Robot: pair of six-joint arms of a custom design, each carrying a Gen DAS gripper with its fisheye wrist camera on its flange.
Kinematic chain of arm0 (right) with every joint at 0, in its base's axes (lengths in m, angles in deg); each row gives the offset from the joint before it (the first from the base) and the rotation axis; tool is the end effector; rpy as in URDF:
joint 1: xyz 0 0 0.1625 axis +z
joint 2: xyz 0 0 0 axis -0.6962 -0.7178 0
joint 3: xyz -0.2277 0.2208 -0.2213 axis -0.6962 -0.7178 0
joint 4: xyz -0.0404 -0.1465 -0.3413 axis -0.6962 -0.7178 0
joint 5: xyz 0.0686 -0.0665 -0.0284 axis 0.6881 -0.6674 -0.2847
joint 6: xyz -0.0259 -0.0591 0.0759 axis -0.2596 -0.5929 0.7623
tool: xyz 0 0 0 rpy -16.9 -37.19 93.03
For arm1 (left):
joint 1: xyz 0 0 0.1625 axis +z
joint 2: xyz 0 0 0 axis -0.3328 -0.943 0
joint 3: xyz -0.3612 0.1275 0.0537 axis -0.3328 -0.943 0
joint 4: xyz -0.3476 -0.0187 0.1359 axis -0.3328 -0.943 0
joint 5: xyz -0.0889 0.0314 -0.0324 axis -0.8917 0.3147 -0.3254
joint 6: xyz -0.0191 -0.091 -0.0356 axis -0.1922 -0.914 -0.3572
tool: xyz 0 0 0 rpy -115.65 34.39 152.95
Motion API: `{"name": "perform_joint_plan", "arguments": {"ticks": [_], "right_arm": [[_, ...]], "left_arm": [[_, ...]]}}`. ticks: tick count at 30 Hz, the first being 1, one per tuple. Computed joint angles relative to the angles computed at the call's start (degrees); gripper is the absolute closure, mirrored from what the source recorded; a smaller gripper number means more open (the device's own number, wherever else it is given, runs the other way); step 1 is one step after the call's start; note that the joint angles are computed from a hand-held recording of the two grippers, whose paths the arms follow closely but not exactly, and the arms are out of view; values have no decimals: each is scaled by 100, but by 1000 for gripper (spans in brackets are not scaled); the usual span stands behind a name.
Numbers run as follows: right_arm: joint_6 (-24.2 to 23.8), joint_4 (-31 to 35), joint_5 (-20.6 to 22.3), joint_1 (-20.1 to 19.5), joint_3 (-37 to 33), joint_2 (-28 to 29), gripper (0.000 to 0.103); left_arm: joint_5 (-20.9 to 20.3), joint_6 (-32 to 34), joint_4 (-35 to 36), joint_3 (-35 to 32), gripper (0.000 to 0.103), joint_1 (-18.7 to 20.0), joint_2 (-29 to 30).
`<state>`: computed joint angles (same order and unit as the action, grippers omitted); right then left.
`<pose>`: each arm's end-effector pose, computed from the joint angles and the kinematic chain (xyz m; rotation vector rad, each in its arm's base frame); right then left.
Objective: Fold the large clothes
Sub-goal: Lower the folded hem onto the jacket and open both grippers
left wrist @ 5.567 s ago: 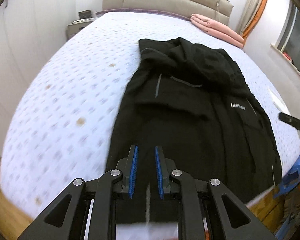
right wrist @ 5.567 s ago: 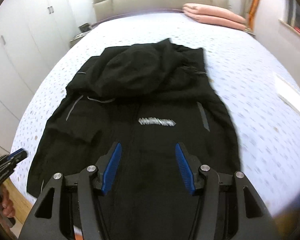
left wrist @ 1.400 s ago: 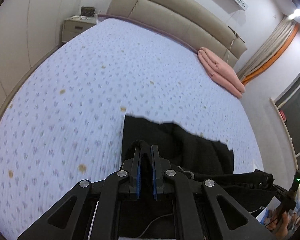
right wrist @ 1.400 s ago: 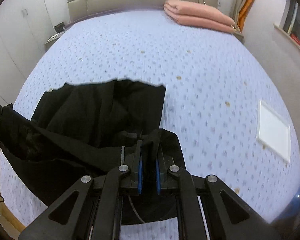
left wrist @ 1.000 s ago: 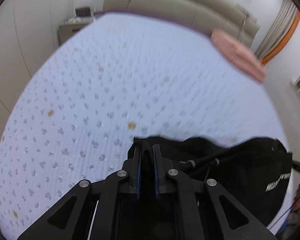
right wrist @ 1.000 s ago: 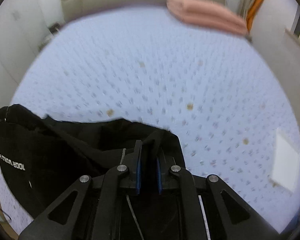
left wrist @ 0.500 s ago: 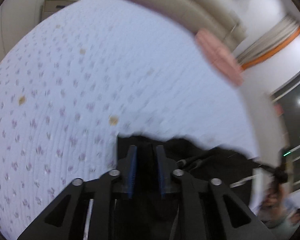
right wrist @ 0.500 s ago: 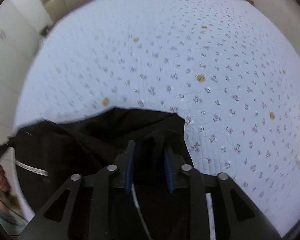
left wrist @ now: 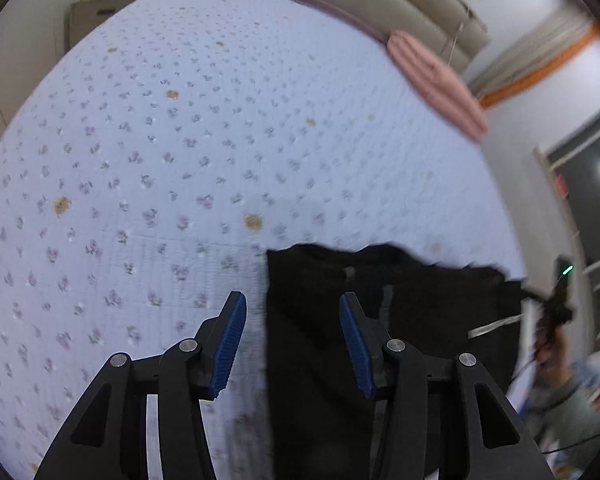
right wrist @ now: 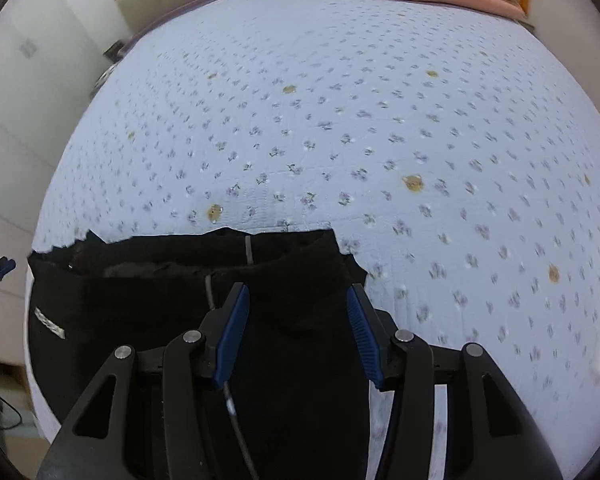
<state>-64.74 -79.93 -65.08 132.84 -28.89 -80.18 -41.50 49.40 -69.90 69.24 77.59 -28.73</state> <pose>0.0702 -0.7483 0.4432 0.2229 -2.5509 0.4673 -0.2488 -0.7366 0.2184 0.1362 2.7691 -0.5253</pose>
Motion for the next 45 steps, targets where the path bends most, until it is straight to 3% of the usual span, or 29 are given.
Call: {"name": "perform_joint_plan", "arguments": {"ticks": [4,7,10,15,17,19,21,23,25,29,32,35,38,45], "right_arm": [[-483,-216,-288,50,108,85,48],[-666,-382,-289,29,205,95,40],[-678,-555,-100,-48,287,77,37],[-630,-490,160,-146,247,83,37],[-611,-417,202,-162,232,96,39],[-613,-451,109,-128,345,62,72],[-744,-1004,-176,-43,781,-100,83],[-913,-1778,-607,109,1238,-279,88],[-1042,-2417,-829,246,1455,-418,90],[-1250,-2871,-905,414,1008,-267,91],[-1654,-3059,-1333,492,379,339,91],[-1763,-2806,-1734,390,-192,918,91],[-1349,-1953,-1862,198,-515,1203,91],[-1153,-1553,-1907,78,-702,1365,88]], "left_arm": [[-235,-24,173,-155,53,141,157],[-1026,-41,155,-371,53,391,327],[-1786,21,220,-625,53,628,536],[-1991,85,196,-816,53,678,737],[-1983,-102,41,-673,53,671,664],[-1805,-394,-208,-471,72,623,598],[-1383,-508,-485,-139,90,469,442],[-818,-366,-887,217,94,237,242],[-296,-184,-1214,432,94,-16,34],[-328,-172,-1600,123,94,-75,21],[139,-152,-1008,-600,93,-56,473],[479,-376,-21,-1378,93,45,1043],[268,-685,568,-1656,91,244,1290],[-76,-732,34,-1205,81,435,1126]]}}
